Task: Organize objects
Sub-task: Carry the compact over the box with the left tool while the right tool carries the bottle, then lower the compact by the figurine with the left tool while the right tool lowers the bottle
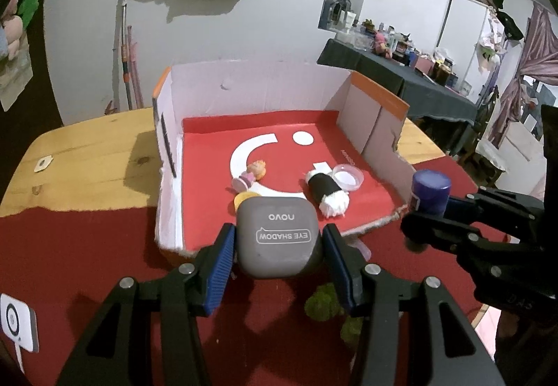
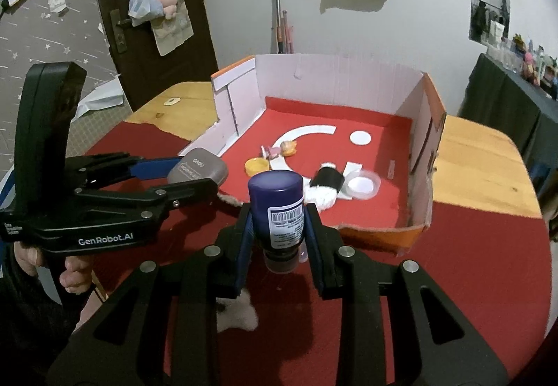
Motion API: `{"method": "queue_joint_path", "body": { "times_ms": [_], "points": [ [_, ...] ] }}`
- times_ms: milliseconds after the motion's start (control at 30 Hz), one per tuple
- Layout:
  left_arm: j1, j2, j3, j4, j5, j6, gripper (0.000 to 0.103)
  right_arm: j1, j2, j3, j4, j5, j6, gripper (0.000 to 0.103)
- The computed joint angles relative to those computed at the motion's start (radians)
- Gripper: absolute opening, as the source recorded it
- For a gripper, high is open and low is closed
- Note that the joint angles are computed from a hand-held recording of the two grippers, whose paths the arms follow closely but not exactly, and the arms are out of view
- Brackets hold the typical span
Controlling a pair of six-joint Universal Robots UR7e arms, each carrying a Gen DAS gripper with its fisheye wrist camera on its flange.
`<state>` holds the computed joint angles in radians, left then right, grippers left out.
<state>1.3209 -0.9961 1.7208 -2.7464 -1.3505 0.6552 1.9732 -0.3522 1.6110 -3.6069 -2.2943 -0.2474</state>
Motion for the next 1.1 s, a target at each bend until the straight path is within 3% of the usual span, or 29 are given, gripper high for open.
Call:
{"method": "queue_joint_path", "body": {
  "times_ms": [567, 1100],
  "points": [
    [-0.010, 0.080, -0.090, 0.016, 0.043, 0.013, 0.053, -0.045, -0.004, -0.081, 0.128, 0.001, -0.029, 0.027],
    [0.011, 0.105, -0.129, 0.052, 0.063, 0.014, 0.053, -0.092, 0.019, -0.165, 0.323, 0.088, 0.014, 0.027]
  ]
}}
